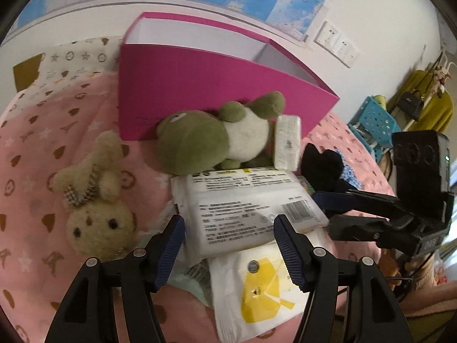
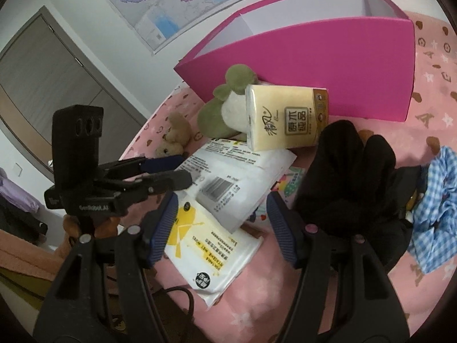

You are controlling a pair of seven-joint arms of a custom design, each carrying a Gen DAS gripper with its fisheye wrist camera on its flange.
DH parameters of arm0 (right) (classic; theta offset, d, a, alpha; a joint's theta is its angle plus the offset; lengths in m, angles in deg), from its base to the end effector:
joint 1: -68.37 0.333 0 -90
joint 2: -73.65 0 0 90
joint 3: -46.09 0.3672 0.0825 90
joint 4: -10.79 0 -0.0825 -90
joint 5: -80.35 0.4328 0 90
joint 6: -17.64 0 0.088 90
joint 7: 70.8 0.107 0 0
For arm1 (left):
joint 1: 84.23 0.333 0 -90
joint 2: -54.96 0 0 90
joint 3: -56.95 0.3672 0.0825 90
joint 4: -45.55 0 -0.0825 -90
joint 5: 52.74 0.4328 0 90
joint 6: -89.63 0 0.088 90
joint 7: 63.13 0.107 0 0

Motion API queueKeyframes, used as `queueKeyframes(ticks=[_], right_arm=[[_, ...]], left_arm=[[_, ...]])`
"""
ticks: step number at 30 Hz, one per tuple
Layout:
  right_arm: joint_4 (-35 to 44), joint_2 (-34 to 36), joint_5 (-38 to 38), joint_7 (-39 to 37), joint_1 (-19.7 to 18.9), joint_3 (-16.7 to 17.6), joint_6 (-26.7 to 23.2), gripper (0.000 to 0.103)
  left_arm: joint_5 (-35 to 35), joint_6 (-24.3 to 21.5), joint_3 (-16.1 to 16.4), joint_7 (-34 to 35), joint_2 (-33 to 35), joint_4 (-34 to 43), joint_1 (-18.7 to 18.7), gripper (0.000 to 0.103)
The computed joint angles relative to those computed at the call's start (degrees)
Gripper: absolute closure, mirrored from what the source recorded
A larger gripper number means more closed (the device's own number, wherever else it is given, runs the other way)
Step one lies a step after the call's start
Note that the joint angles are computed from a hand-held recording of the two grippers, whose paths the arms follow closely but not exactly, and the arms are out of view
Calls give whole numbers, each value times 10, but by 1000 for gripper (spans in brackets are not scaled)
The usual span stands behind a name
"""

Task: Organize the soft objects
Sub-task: 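Move both grippers back down toward the remaining items, then close both grippers on the white wet-wipe pack with duck print, then lift the wet-wipe pack into the magenta box and open both grippers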

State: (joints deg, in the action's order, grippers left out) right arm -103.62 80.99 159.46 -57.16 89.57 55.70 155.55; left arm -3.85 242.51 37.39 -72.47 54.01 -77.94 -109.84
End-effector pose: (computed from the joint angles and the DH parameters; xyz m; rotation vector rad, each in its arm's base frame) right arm 0.5629 0.3389 0.4565 -1.9595 0.7047 0.2199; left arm 0.4139 -0.4491 0.4811 -2.1396 1.6230 -0.9794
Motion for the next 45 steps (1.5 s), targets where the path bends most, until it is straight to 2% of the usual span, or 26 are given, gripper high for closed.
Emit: queueKeyframes(ticks=[5, 11, 13, 15, 18, 22, 28, 45], right_arm=[[11, 8, 4, 19, -3, 1, -12, 37], [10, 8, 21, 14, 0, 5, 0, 38], [6, 4, 22, 9, 6, 6, 24, 45], [4, 3, 25, 11, 8, 6, 41, 59], [4, 4, 32, 10, 6, 4, 38, 69], [-4, -3, 39, -12, 4, 4, 30, 73], [-28, -30, 55, -73, 16, 5, 48, 73], [-39, -70, 127, -158, 23, -15, 7, 73]], left_arm=[[6, 26, 3, 1, 0, -3, 1, 35], [18, 53, 3, -10, 2, -4, 2, 35], [21, 52, 2, -15, 0, -5, 2, 35], [29, 59, 2, -29, -4, -10, 4, 35], [53, 85, 3, -67, -10, -20, 10, 35], [41, 60, -4, -49, -12, -18, 7, 35], [60, 57, -12, -72, -31, -26, 9, 35], [150, -21, -42, -82, -74, 11, 22, 35]])
